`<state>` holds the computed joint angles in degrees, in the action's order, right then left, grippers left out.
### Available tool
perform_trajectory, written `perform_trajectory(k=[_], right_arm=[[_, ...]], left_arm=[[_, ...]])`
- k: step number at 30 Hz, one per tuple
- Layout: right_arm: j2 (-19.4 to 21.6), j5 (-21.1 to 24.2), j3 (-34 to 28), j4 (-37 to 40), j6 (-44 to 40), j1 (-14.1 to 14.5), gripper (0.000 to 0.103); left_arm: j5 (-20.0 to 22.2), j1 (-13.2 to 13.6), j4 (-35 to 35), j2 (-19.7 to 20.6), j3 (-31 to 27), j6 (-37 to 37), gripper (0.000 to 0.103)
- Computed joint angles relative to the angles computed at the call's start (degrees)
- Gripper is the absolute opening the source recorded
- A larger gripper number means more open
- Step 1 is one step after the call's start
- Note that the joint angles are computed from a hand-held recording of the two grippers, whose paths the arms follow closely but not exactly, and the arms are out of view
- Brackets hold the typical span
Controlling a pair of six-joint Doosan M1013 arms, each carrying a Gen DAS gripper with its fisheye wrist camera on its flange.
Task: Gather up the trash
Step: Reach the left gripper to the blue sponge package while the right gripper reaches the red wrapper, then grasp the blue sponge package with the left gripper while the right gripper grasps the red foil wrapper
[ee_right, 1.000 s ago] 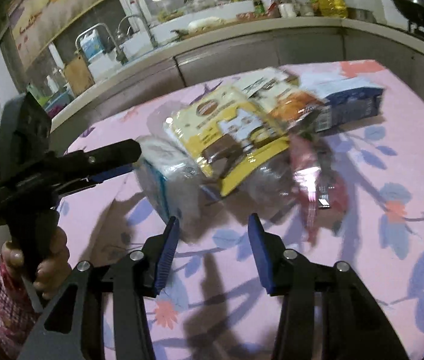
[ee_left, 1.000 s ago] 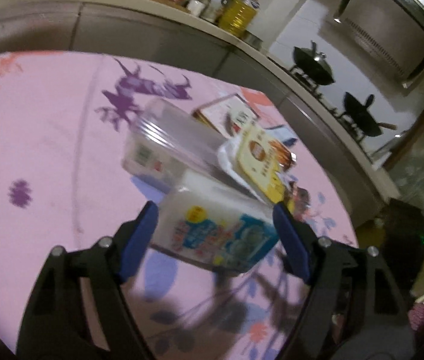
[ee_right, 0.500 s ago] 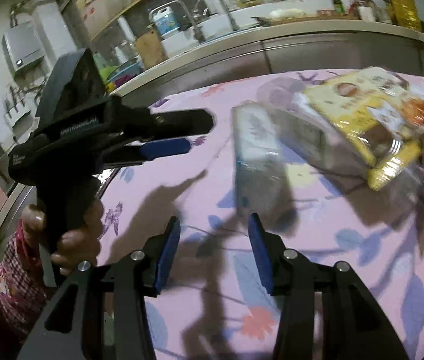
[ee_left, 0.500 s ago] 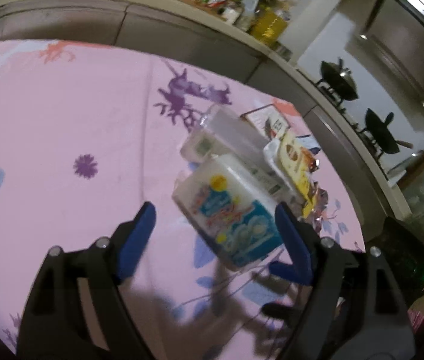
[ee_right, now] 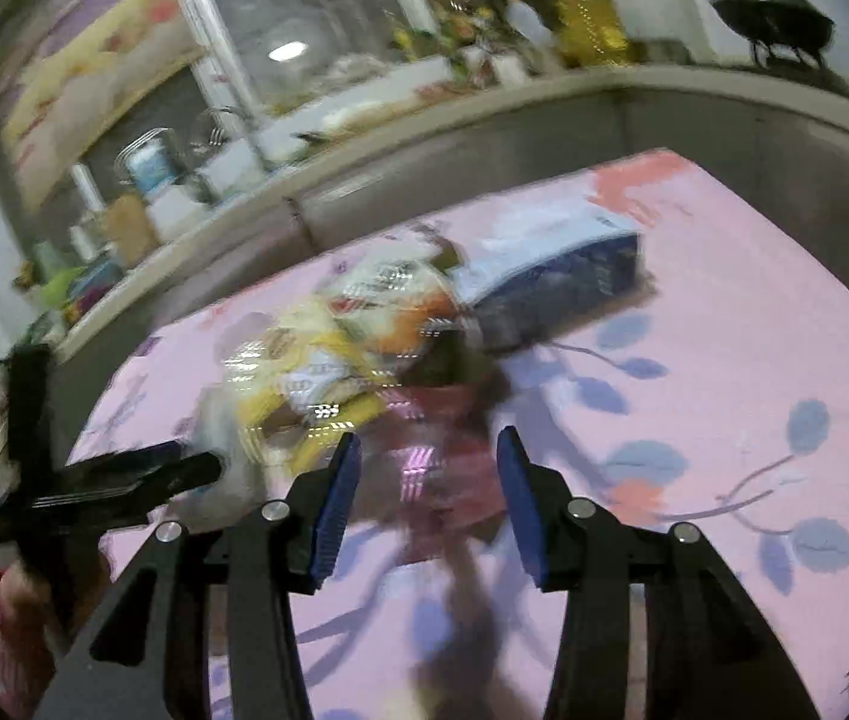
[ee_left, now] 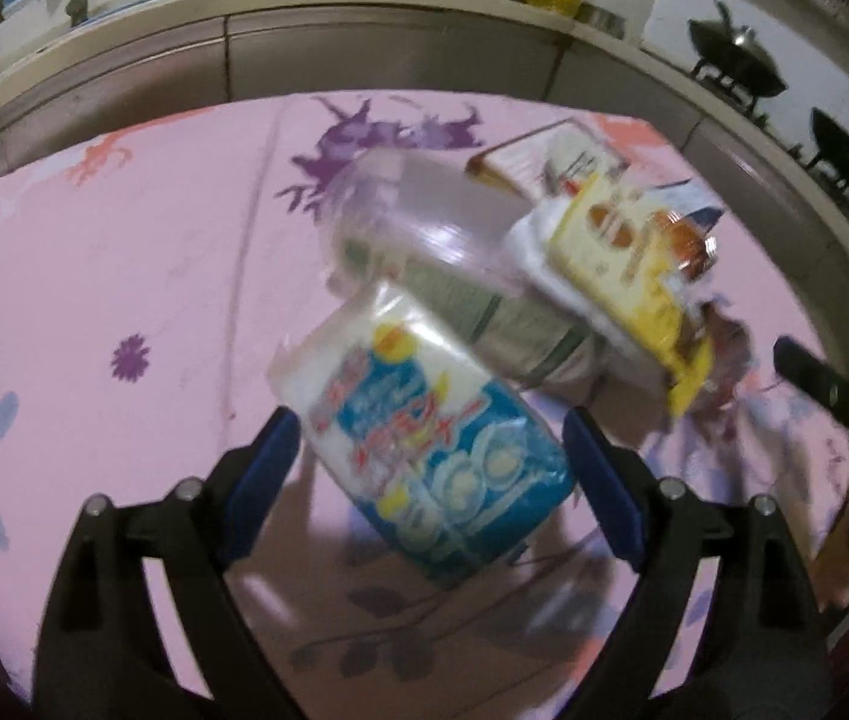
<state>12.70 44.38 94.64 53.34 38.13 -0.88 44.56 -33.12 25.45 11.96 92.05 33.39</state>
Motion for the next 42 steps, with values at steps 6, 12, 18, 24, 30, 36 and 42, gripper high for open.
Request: perform_trajectory(k=[6, 12, 18, 24, 30, 36, 42], right_arm=[[2.16, 0.23, -1.88, -6.72, 4.74, 0.77, 0.045], [2.24, 1.14, -0.49, -7.93, 6.43, 0.23, 0.045], [1.17, -0.94, 1.2, -7.86, 3.7, 0.33, 0.043], [0.99, -2.45, 1.88, -6.92, 0.92, 0.49, 0.036], [0.28, -2.58, 3.17, -5.17, -0.73, -0.17, 0.035], [-2.12, -2.74, 6.06, -3.6, -2.41, -1.86, 0.035], [-3.77, -2.57, 7.87, -2.92, -2.3, -3.5, 0.035]], left_arm=[[3.38, 0.2, 2.08, -1.2, 2.04, -3.33, 0.086], [4.25, 0.05, 2.77, -1.83, 2.48, -4.59, 0.086], [6.24, -0.41, 2.98, -0.46, 1.46, -5.46, 0.081], [5.73, -0.78, 4.75, -1.32, 3.15, -8.2, 0.059], [5.2, -1.68, 5.75, -3.09, 5.23, -10.09, 0.059], [5.65, -3.79, 6.04, -4.1, 6.17, -9.41, 0.059], [5.28, -5.91, 5.7, -3.36, 4.97, -5.9, 0.059]])
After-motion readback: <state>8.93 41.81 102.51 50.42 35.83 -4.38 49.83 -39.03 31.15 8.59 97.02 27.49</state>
